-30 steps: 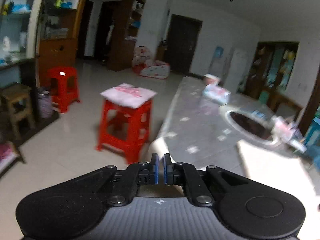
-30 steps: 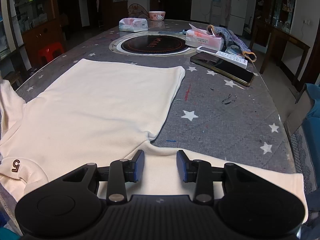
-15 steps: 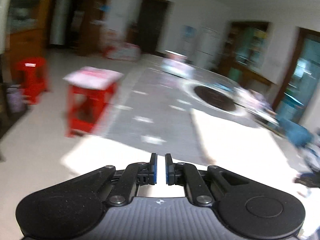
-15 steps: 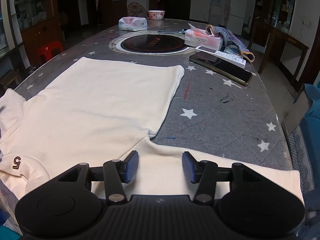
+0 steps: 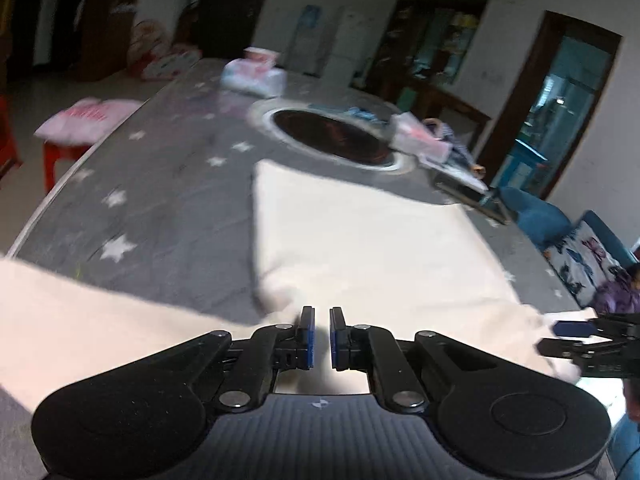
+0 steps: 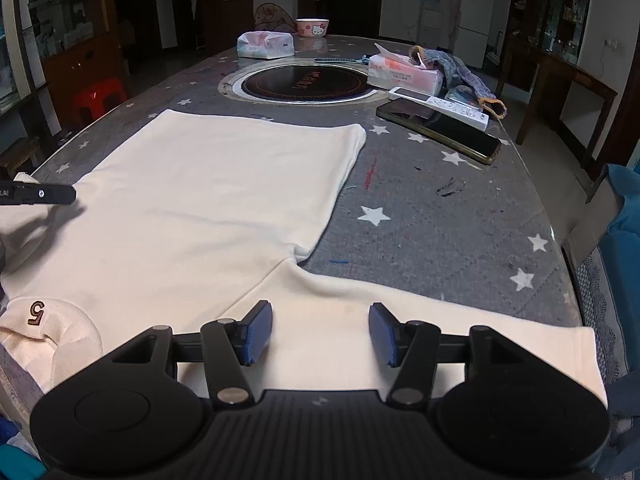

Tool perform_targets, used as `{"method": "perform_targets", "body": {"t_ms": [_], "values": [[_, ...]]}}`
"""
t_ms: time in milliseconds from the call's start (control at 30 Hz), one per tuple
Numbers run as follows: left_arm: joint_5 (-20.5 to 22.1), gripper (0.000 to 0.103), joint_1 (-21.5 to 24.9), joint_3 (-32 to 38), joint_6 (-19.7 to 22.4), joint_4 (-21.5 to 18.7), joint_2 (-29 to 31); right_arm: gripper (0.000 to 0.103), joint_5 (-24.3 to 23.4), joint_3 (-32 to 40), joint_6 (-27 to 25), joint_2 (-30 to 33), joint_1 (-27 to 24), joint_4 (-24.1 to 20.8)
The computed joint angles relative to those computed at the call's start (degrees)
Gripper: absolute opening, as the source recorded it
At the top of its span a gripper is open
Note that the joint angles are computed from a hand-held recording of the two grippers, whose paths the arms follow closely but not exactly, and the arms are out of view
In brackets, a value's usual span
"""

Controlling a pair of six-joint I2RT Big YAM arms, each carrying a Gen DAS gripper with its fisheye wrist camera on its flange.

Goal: Fold clothes

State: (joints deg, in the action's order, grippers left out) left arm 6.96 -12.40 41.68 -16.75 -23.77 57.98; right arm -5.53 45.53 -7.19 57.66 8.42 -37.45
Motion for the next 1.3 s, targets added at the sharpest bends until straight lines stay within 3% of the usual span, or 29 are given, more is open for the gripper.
{"method": "perform_targets", "body": {"t_ms": [167, 300, 400, 567, 767, 833, 1033, 1200, 1300], "values": [[3.93, 0.008, 3.24, -0.85, -1.65, -0.64, -1.64, 0.056, 0.16, -0.39, 0.18, -1.03, -0.8, -0.64], [1.55, 0.014, 1.88, 0.62, -1.5, 1.03, -0.72, 0.056, 0.35, -0.94, 0.66, -2.33, -1.31, -0.93], [-0.38, 0.014, 1.57, 2.43, -0.04, -0.17, 2.44, 0.056, -0.16, -1.39, 0.97, -3.06, -1.87, -1.42], [-1.1, 0.015, 1.71, 2.9, 1.65, -0.99, 2.63, 0.056, -0.17, -1.75, 1.02, -3.8, -2.87, -1.93], [-1.75, 0.018, 0.85, 2.71, 1.77, -1.88, 1.21, 0.056, -1.17, -0.61, 1.47, -2.42, -0.83, 0.86], [-2.49, 0.03, 0.12, 2.43, 2.42, -2.06, 0.5, 0.056, -0.28, -0.34, 2.11, -1.01, 0.46, 2.69], [-4.12, 0.034, -0.85, 2.09, 4.23, -2.81, -0.59, 0.054, 3.76, 0.18, 3.19, 2.52, 1.43, 5.03], [-3.52, 0.035, -1.41, 2.21, 3.95, -2.92, -0.93, 0.054, 4.66, 0.2, 1.76, 0.37, 0.75, 3.29], [-2.3, 0.035, -2.76, 2.35, 4.74, -3.05, -1.29, 0.055, 3.03, 0.02, -0.13, -1.52, 0.16, 0.07]]}}
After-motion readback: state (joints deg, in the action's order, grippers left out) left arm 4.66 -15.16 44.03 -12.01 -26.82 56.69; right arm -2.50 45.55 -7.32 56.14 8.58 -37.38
